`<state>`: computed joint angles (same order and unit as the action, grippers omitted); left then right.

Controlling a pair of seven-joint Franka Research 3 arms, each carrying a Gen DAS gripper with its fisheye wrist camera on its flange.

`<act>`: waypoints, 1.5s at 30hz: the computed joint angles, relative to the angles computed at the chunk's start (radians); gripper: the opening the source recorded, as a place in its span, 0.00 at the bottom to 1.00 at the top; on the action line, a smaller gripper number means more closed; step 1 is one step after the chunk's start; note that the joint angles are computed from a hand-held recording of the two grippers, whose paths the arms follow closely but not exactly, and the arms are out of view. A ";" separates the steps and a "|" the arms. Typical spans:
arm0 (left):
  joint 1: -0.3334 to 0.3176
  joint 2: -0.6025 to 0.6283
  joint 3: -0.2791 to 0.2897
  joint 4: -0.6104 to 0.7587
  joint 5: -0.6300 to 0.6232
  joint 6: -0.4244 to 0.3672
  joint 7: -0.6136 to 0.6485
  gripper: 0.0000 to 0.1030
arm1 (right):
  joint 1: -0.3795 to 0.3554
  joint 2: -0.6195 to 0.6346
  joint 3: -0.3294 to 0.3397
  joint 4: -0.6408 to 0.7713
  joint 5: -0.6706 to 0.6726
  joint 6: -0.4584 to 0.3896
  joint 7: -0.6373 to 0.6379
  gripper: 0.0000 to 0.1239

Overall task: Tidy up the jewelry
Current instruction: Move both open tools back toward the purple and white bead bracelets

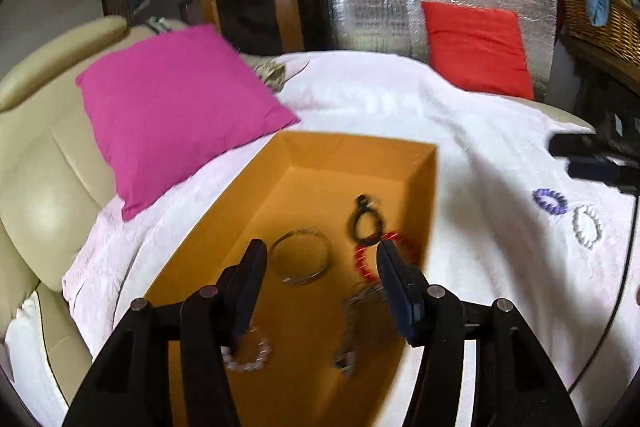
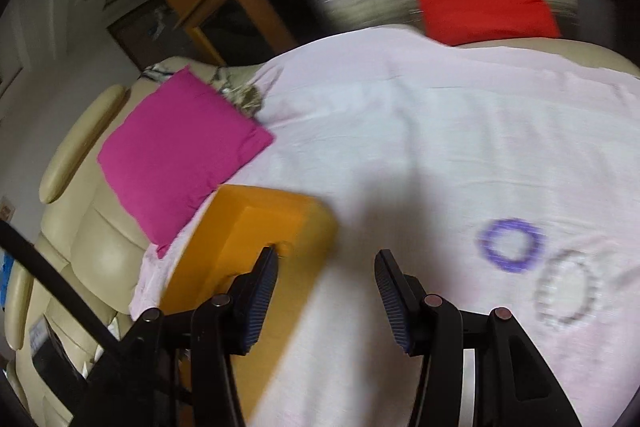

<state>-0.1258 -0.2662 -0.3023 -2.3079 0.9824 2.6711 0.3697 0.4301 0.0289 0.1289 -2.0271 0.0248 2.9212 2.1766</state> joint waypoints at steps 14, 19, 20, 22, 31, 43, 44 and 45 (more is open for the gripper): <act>-0.121 0.144 -0.037 0.166 0.125 -0.136 -0.039 0.71 | -0.180 -0.276 0.060 -0.378 0.033 0.095 0.060 0.44; -0.163 0.190 -0.026 0.212 0.129 -0.162 -0.031 0.71 | -0.183 -0.266 0.055 -0.408 0.065 0.111 0.017 0.44; -0.172 0.200 -0.025 0.223 0.127 -0.173 -0.026 0.71 | -0.167 -0.260 0.038 -0.410 0.090 0.113 -0.007 0.44; -0.187 0.225 -0.020 0.247 0.125 -0.183 -0.013 0.71 | -0.146 -0.250 0.014 -0.409 0.134 0.109 -0.046 0.44; -0.247 0.301 0.005 0.319 0.104 -0.208 0.038 0.71 | -0.136 -0.229 -0.008 -0.397 0.235 0.087 -0.143 0.44; -0.282 0.358 0.030 0.371 0.062 -0.225 0.097 0.71 | -0.237 -0.173 0.041 -0.347 0.014 0.034 0.016 0.39; -0.283 0.359 0.032 0.371 0.060 -0.226 0.101 0.71 | -0.241 -0.166 0.043 -0.341 -0.012 0.028 0.037 0.39; -0.285 0.360 0.034 0.371 0.058 -0.228 0.103 0.71 | -0.246 -0.161 0.045 -0.336 -0.043 0.024 0.063 0.39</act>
<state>-0.4103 0.0936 -0.2688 -1.9372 1.0407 2.4432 0.4729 0.1840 -0.1318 0.1743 -2.3633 -0.0177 2.9452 2.2396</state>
